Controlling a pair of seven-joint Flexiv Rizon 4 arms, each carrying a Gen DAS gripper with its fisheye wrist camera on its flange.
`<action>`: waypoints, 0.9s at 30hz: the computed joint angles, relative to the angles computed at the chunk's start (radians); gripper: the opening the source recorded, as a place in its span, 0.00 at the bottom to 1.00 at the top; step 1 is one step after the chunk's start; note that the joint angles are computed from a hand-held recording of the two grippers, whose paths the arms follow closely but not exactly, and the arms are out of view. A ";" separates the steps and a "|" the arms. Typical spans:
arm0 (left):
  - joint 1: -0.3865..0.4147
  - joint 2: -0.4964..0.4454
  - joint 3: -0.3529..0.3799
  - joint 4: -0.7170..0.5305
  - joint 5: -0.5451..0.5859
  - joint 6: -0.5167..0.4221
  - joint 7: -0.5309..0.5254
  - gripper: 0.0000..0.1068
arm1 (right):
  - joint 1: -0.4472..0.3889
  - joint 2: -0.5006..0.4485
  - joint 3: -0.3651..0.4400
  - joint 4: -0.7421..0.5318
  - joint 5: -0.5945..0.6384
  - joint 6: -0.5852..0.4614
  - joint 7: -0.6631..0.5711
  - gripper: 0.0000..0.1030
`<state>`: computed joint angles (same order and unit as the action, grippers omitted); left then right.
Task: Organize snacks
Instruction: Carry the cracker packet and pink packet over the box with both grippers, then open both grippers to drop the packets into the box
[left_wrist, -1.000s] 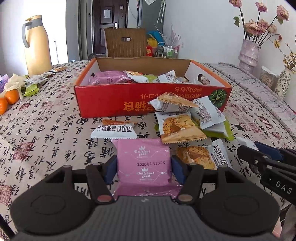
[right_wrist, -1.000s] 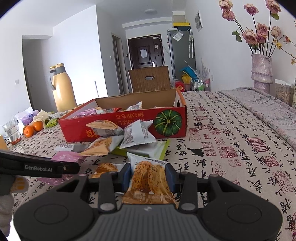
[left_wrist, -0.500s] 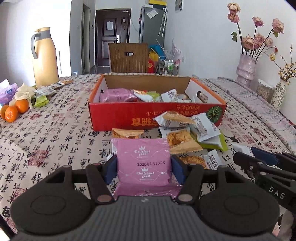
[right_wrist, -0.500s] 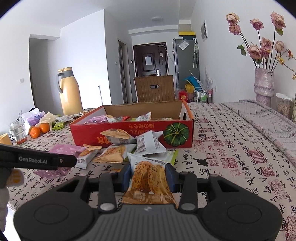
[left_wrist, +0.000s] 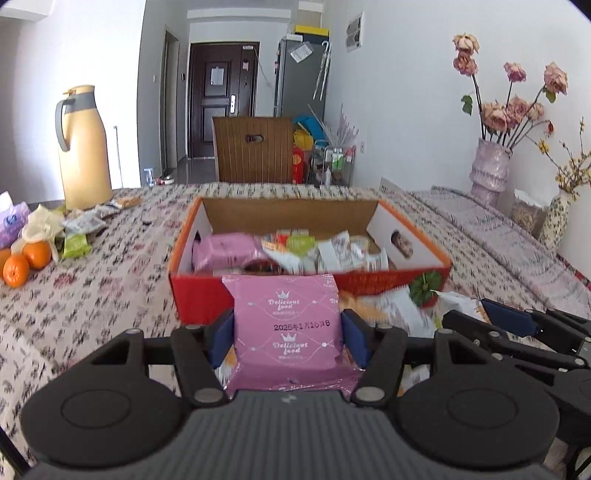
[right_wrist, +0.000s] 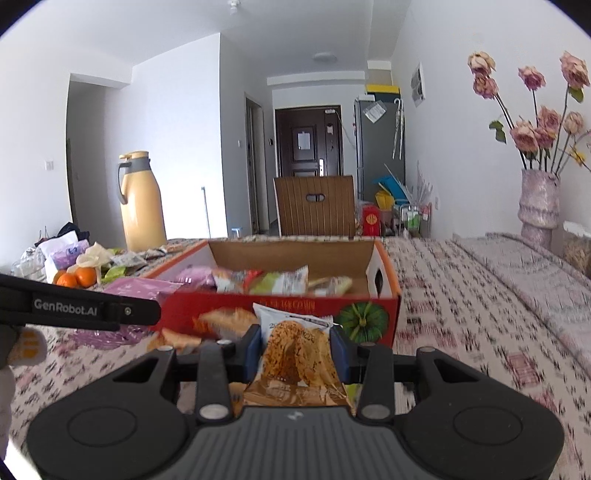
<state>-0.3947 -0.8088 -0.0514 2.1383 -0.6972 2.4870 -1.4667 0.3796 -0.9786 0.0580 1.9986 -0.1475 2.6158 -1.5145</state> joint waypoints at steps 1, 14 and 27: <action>0.003 0.000 0.003 -0.010 0.002 -0.002 0.004 0.58 | 0.001 -0.001 -0.002 -0.017 -0.001 -0.009 0.002 0.38; 0.033 -0.047 0.023 -0.212 -0.037 -0.067 0.136 0.58 | 0.017 -0.048 -0.037 -0.277 -0.010 -0.152 0.025 0.38; 0.074 -0.154 0.018 -0.404 -0.121 -0.142 0.226 0.58 | 0.004 -0.156 -0.035 -0.524 -0.074 -0.299 0.123 0.38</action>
<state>-0.3208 -0.9625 -0.0337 1.7340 -0.8180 2.3447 -1.2403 0.3832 -1.1348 0.0229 1.4743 -0.2211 2.3170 -1.3919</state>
